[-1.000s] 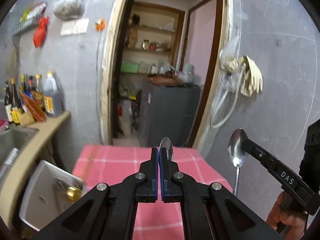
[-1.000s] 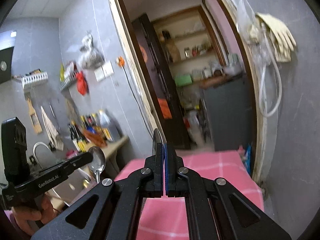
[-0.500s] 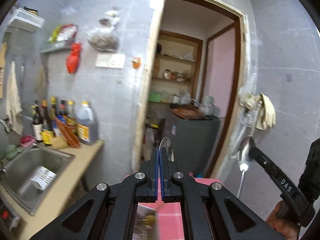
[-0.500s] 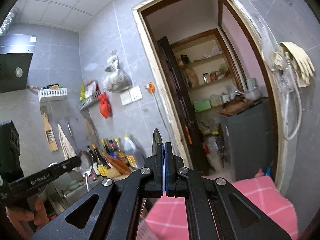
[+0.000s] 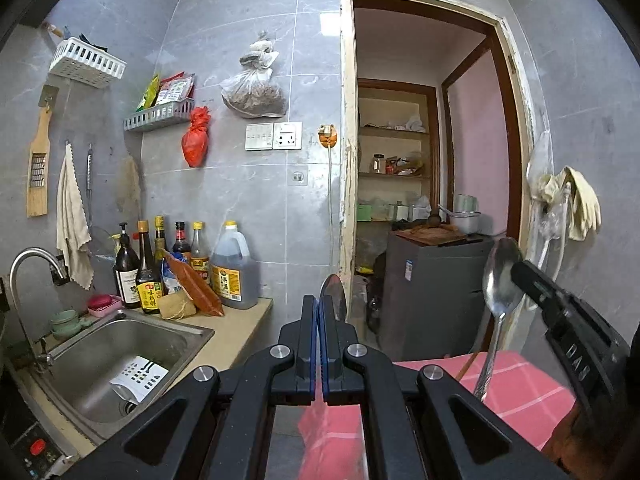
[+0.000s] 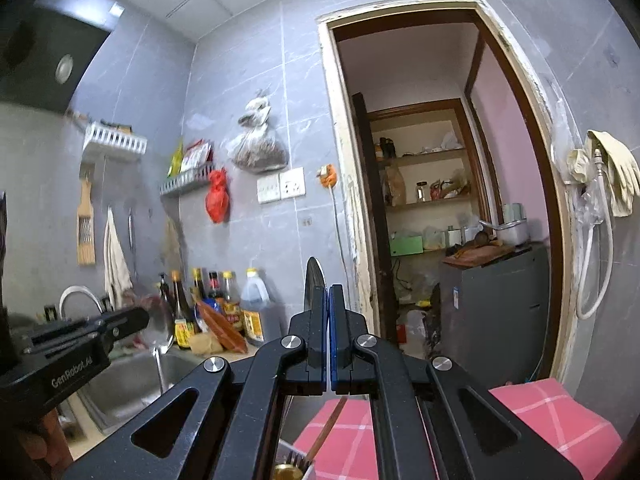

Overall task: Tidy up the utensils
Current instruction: 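Lift both silver spoons and carry them toward the white holder, then open both tools over the white holder to drop the spoons inside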

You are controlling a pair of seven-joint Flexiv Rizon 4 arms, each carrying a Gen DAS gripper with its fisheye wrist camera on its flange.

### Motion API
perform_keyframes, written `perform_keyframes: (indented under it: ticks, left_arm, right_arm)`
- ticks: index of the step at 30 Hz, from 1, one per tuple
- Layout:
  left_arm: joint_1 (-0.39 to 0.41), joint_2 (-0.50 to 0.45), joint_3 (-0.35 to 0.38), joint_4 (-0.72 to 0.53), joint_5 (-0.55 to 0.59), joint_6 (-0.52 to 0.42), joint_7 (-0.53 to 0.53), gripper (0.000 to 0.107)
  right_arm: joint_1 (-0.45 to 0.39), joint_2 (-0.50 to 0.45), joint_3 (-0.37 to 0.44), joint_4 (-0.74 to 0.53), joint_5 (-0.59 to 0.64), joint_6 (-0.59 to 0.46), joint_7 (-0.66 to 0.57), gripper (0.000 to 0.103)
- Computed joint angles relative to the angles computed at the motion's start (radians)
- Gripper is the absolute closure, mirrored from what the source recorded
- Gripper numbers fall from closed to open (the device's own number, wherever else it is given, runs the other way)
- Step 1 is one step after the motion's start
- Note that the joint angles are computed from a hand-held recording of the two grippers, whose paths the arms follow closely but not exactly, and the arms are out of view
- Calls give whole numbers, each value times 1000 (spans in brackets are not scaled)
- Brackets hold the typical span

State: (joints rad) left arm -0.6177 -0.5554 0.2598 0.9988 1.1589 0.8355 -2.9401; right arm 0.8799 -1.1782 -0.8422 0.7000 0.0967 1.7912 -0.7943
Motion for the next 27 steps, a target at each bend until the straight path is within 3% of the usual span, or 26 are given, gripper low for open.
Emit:
perform_keyframes:
  ticks: [12,23,27]
  left_arm:
    - [-27,-51,14,15,67,47,24,105]
    - [40,-19,-18,94,-66,196,64,104]
    - [75,-5,-29,131,-152,263,83,104]
  right_arm:
    - [44,4,25,93,36,43,-148,101]
    - [-37,118,390,196,-130,81,-369,101]
    - [-62,148,471,233,-157,76,-408,101]
